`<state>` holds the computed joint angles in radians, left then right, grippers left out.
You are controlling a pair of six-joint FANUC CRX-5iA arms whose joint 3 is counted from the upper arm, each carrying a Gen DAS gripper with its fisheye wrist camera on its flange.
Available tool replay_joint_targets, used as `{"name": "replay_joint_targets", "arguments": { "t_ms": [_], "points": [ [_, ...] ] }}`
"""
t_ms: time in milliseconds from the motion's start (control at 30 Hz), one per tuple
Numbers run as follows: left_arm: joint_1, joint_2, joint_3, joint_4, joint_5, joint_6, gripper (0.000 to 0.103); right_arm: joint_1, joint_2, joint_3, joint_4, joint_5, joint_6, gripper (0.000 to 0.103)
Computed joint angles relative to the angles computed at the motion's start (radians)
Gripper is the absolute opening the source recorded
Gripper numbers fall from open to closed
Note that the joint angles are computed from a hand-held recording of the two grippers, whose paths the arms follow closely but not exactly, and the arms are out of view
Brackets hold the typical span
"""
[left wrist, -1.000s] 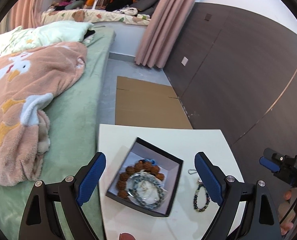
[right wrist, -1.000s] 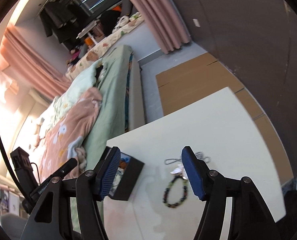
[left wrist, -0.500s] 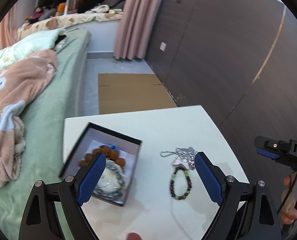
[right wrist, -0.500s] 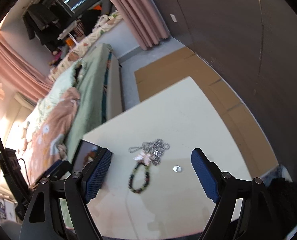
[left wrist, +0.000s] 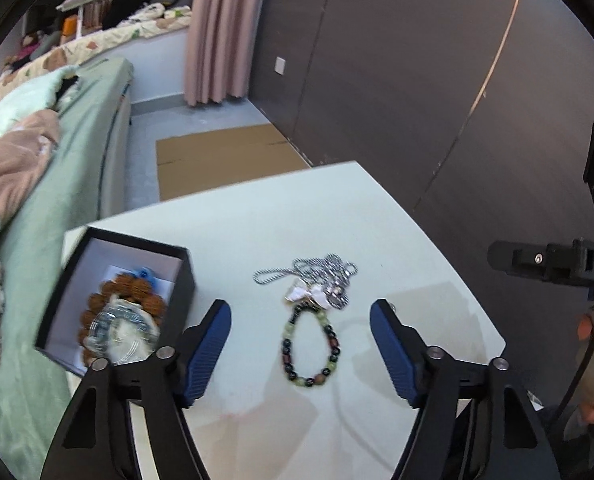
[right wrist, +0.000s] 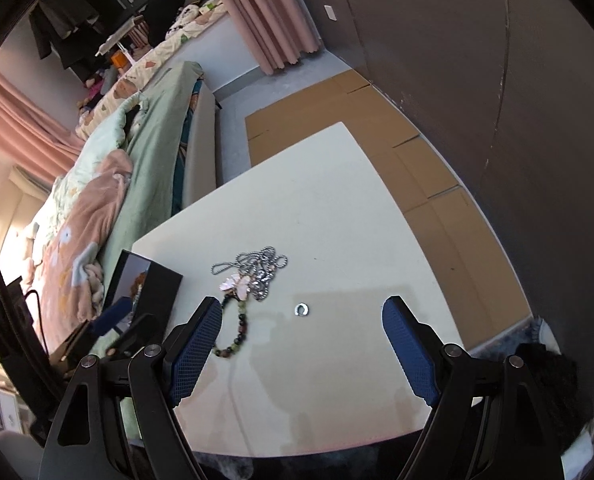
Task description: Organize jewelry
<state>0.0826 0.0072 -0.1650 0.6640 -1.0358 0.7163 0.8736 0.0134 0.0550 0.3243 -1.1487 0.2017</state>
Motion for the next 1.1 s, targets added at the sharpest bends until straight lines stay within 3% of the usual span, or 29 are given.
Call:
{"name": "replay_joint_targets", "arguments": {
  "t_ms": [133, 300, 500, 700, 733, 767, 833, 1100],
  "points": [
    [-0.023, 0.027, 0.012, -0.029, -0.026, 0.013, 0.059, -0.017, 0.017, 0.016, -0.048, -0.023, 0.056, 0.083],
    [-0.046, 0.05, 0.013, -0.054, -0.043, 0.009, 0.058, -0.042, 0.037, 0.03, -0.097, -0.044, 0.096, 0.083],
    [-0.075, 0.067, 0.018, -0.106, -0.051, 0.012, 0.047, -0.058, 0.047, 0.036, -0.116, -0.051, 0.11, 0.083],
    [-0.098, 0.062, -0.002, -0.155, -0.016, 0.001, 0.04, -0.071, 0.069, 0.053, -0.14, -0.062, 0.138, 0.083],
    [-0.105, 0.053, -0.007, -0.172, 0.004, 0.003, 0.034, -0.071, 0.072, 0.055, -0.141, -0.063, 0.14, 0.083],
    [-0.111, 0.048, -0.007, -0.194, 0.018, 0.01, 0.02, -0.071, 0.075, 0.057, -0.142, -0.064, 0.142, 0.083],
    [-0.109, 0.046, -0.009, -0.201, 0.033, 0.016, 0.008, -0.072, 0.083, 0.065, -0.143, -0.068, 0.147, 0.083],
    [-0.054, 0.048, 0.0, -0.083, -0.011, -0.016, 0.008, -0.08, 0.115, 0.09, -0.169, -0.074, 0.172, 0.083]
  ]
}}
